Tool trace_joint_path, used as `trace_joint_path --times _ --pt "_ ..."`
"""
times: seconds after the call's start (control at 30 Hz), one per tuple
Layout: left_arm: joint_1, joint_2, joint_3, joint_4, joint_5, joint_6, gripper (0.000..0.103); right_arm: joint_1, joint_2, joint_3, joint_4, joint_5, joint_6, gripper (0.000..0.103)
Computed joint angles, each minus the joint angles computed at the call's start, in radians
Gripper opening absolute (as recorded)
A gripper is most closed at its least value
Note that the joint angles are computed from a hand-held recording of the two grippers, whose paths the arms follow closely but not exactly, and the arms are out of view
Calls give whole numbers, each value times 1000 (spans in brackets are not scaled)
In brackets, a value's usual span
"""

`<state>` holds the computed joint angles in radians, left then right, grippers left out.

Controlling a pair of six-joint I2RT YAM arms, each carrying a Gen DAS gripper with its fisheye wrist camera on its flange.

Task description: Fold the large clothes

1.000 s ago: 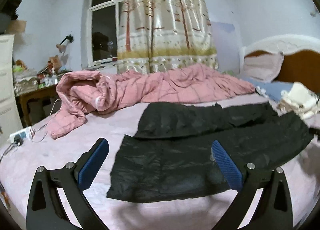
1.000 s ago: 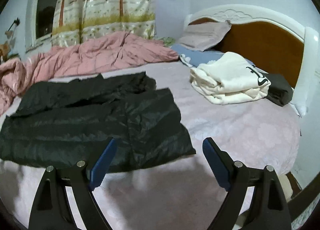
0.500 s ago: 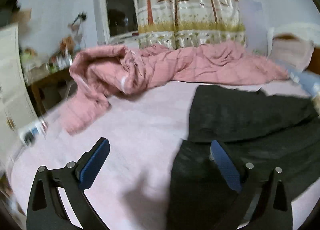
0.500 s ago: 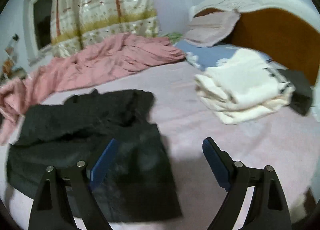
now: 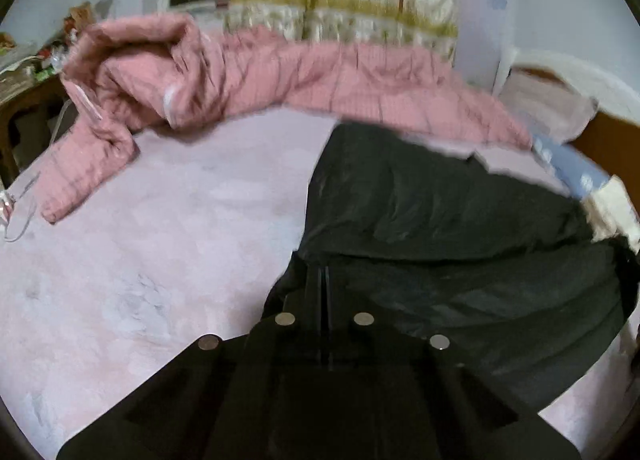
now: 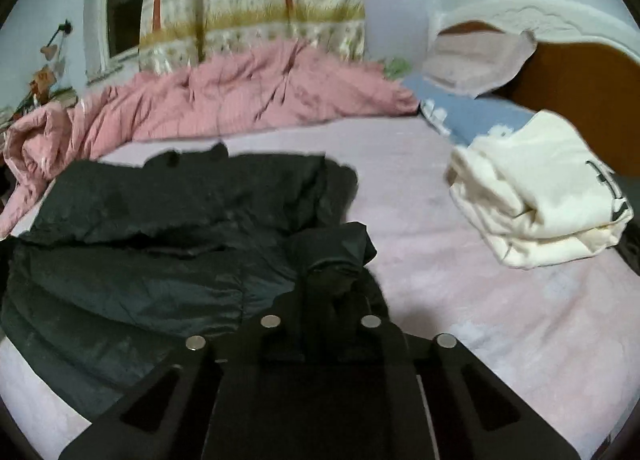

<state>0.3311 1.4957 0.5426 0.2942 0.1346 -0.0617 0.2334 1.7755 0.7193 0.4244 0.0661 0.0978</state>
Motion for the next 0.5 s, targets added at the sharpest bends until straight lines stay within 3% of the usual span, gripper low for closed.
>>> trace_joint_path --times 0.1,0.23,0.5 --pt "-4 -143 -89 63 -19 -30 1 10 -79 -66 42 34 15 9" --pt "-67 -212 -145 143 -160 -20 1 82 -131 -104 86 177 -44 9" --pt "-123 175 57 64 -298 -42 4 43 86 90 -83 135 -26 11"
